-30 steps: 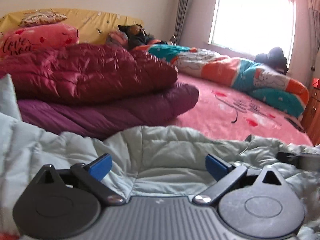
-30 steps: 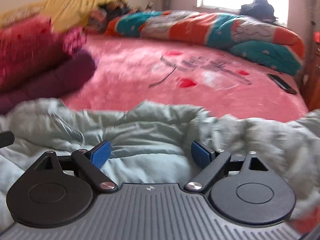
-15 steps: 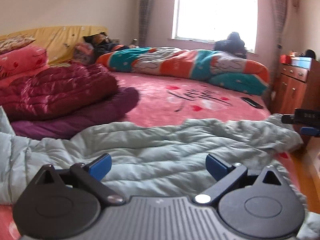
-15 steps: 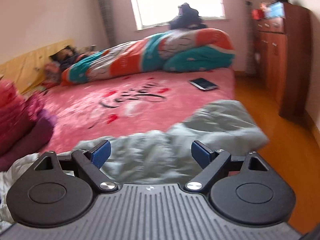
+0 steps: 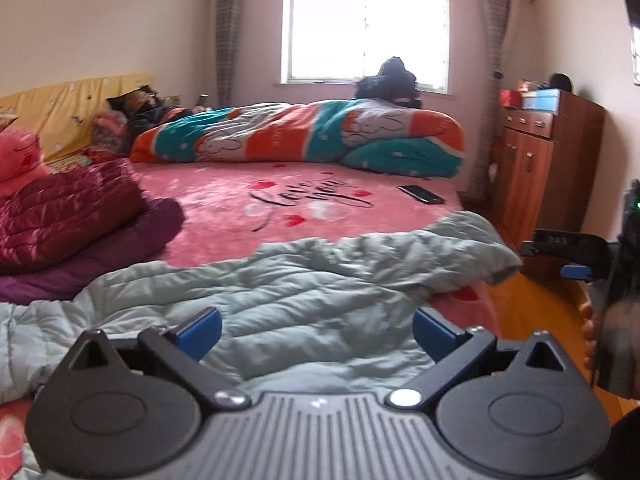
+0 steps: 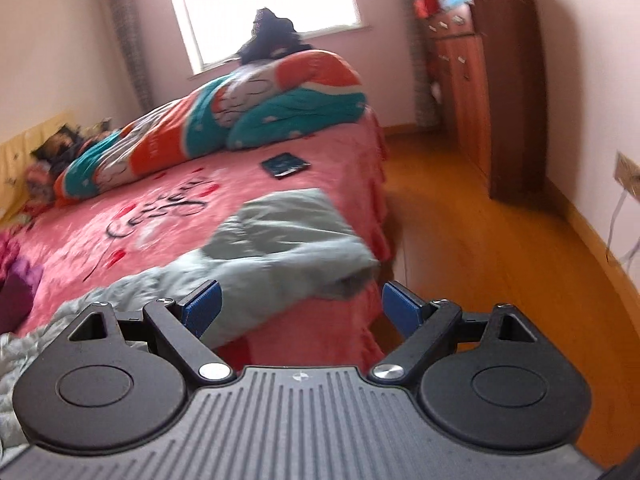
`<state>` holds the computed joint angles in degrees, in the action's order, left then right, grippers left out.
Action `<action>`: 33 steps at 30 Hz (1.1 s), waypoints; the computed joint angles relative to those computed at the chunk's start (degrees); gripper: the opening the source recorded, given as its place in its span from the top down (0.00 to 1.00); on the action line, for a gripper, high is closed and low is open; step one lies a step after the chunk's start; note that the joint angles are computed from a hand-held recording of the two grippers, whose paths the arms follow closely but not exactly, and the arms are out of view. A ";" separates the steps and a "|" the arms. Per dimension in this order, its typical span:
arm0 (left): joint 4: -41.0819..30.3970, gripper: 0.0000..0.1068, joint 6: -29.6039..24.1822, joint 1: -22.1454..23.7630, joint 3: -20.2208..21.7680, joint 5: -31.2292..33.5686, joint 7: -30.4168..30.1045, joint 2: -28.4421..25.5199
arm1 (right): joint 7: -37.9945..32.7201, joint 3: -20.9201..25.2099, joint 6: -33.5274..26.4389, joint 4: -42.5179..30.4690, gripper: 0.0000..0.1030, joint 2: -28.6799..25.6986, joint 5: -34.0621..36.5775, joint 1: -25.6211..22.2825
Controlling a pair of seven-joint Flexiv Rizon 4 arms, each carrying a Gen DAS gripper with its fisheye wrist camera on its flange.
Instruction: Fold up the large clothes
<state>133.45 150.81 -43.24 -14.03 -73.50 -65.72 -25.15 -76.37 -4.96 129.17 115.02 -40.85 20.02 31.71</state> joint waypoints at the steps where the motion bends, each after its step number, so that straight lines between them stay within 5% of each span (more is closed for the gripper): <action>1: -1.07 0.05 0.02 -0.35 -0.34 -0.45 1.13 -0.60 | 1.05 0.85 -0.14 0.04 0.00 -0.12 -0.51 -1.38; 12: -9.83 0.05 -1.65 -2.03 -2.86 -4.11 10.25 -6.14 | 13.03 5.94 1.15 0.30 0.00 -2.67 -8.08 -11.62; 17: -12.75 0.05 -1.97 -2.07 -3.50 -5.07 13.72 -8.17 | 22.14 12.54 4.54 -0.06 0.00 -5.78 -19.57 -21.14; 22: -14.90 0.05 -3.09 -1.52 -4.01 -5.57 15.53 -9.51 | 39.19 22.45 11.49 -3.84 0.00 -13.94 -40.12 -35.02; 33: -17.69 0.05 -4.00 -0.36 -4.31 -6.09 19.19 -11.32 | 68.37 28.89 23.67 -21.41 0.08 -32.38 -56.35 -41.40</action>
